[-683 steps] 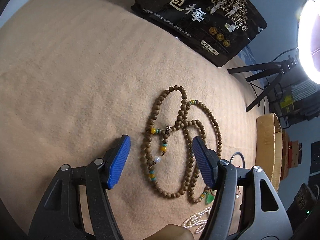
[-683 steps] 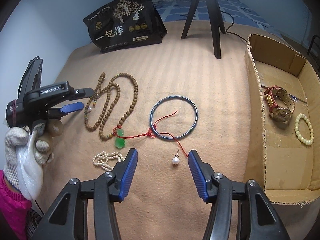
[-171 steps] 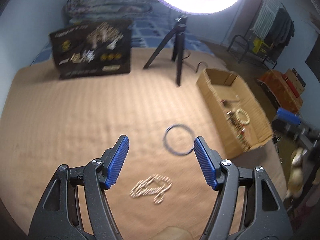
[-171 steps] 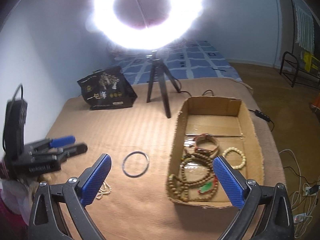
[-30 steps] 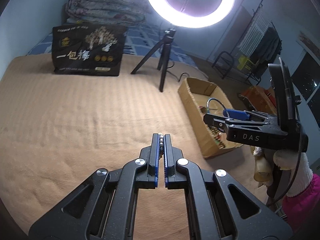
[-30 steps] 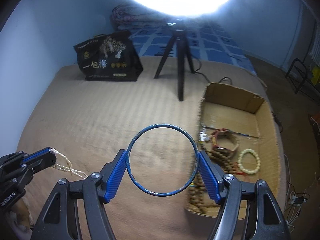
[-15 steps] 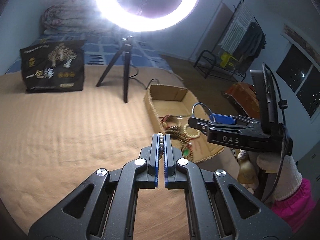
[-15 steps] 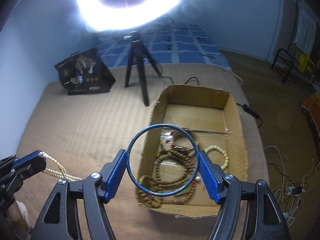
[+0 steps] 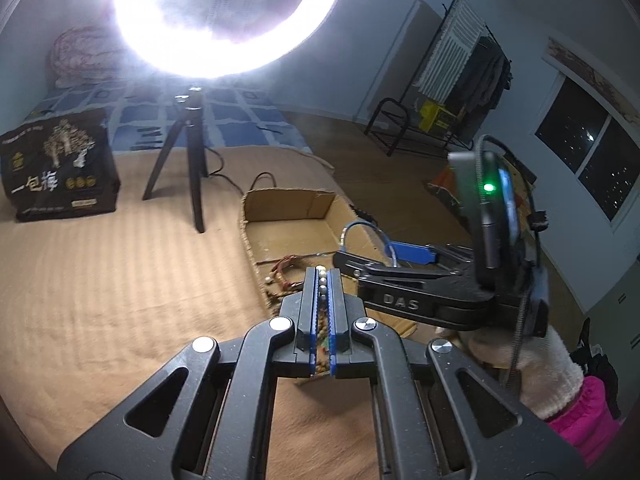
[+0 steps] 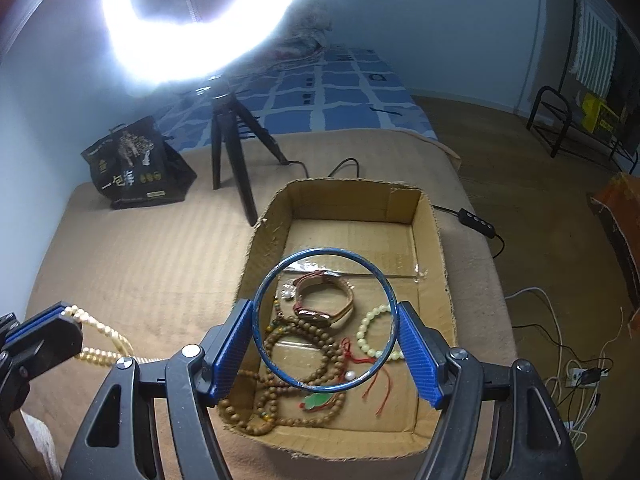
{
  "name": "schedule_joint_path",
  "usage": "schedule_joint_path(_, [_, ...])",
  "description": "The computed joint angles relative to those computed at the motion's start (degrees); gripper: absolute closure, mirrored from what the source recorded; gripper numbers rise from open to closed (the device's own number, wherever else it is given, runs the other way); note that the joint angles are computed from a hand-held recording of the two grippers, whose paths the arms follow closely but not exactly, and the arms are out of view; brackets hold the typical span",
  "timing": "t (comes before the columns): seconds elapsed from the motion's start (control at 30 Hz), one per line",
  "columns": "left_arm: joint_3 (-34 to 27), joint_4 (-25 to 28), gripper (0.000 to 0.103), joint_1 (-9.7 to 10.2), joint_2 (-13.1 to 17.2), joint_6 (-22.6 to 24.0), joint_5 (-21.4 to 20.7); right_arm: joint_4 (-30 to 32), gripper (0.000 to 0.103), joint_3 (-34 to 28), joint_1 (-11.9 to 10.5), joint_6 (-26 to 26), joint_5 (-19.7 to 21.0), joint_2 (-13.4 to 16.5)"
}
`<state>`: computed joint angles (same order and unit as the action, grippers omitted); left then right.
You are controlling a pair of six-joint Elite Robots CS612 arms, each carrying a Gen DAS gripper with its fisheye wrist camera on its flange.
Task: Organize jewelry
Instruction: 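Carry the pearl strand with the left tool while the right tool carries the bangle over the box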
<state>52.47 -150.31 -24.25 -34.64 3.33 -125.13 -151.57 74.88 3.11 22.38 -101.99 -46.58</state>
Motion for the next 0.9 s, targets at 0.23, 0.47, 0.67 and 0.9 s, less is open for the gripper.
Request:
schedule_joint_path(0.23, [-1.1, 0.8, 0.102, -0.65, 0.7, -0.1, -0.7, 0.4, 0.030, 0.0, -1.1, 2.6, 0.2, 0.6])
schedule_joint_path(0.47, [-2.7, 2.1, 0.102, -1.26, 1.9, -0.4, -0.7, 1.5, 0.030, -0.9, -1.5, 2.7, -0.1, 1.5])
schedule_joint_path(0.67, [-3.7, 3.1, 0.102, -1.66, 2.7, 0.3, -0.4, 2.4, 0.030, -1.6, -1.5, 2.9, -0.2, 2.0])
schedule_joint_path(0.9, [-2.8, 4.7, 0.102, -2.07, 2.6, 2.0, 1.0, 3.0, 0.030, -1.8, -1.9, 3.8, -0.1, 2.4])
